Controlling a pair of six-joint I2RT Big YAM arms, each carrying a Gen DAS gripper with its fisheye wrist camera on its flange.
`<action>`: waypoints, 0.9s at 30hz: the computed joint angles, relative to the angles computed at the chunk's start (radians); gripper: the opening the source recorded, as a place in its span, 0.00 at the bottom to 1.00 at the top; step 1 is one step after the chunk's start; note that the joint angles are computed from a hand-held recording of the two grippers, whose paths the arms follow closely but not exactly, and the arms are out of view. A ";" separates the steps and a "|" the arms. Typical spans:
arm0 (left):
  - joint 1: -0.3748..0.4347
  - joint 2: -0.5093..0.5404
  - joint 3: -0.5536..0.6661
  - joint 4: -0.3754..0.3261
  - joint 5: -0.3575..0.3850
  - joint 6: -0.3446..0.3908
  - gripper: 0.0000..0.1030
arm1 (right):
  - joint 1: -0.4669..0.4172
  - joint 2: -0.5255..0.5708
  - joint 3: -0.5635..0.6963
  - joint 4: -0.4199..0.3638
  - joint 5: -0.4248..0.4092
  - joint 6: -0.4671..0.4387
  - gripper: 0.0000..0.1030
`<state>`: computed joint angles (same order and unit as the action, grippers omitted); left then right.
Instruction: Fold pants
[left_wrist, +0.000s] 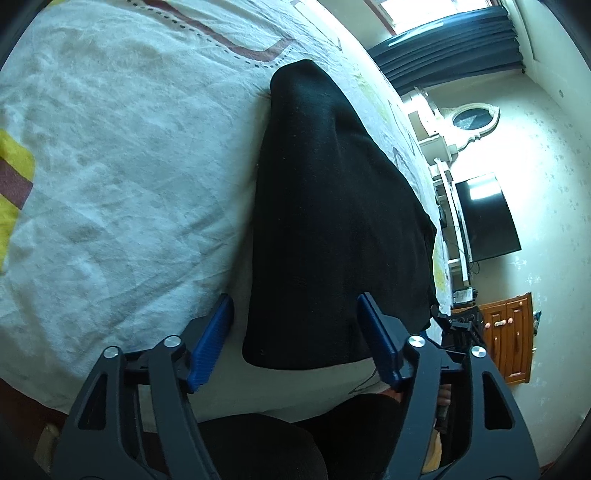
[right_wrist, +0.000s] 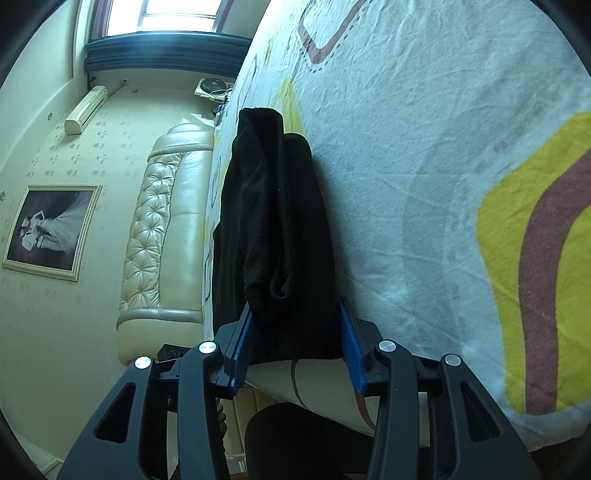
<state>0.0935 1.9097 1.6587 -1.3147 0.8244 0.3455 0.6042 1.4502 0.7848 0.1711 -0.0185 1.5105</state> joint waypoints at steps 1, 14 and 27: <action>-0.005 -0.018 -0.014 0.014 -0.027 0.017 0.82 | 0.005 -0.012 -0.006 -0.012 0.012 0.008 0.47; -0.053 -0.286 -0.273 0.342 -0.390 0.095 0.90 | 0.111 -0.110 0.049 -0.384 0.211 0.077 0.66; -0.062 -0.510 -0.475 0.605 -0.496 -0.058 0.90 | 0.273 0.083 0.443 -1.014 0.533 -0.155 0.74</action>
<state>0.0315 1.3995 1.1839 -0.7098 0.3286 0.2876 0.8774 1.5329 1.2282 -0.8425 0.5141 1.3555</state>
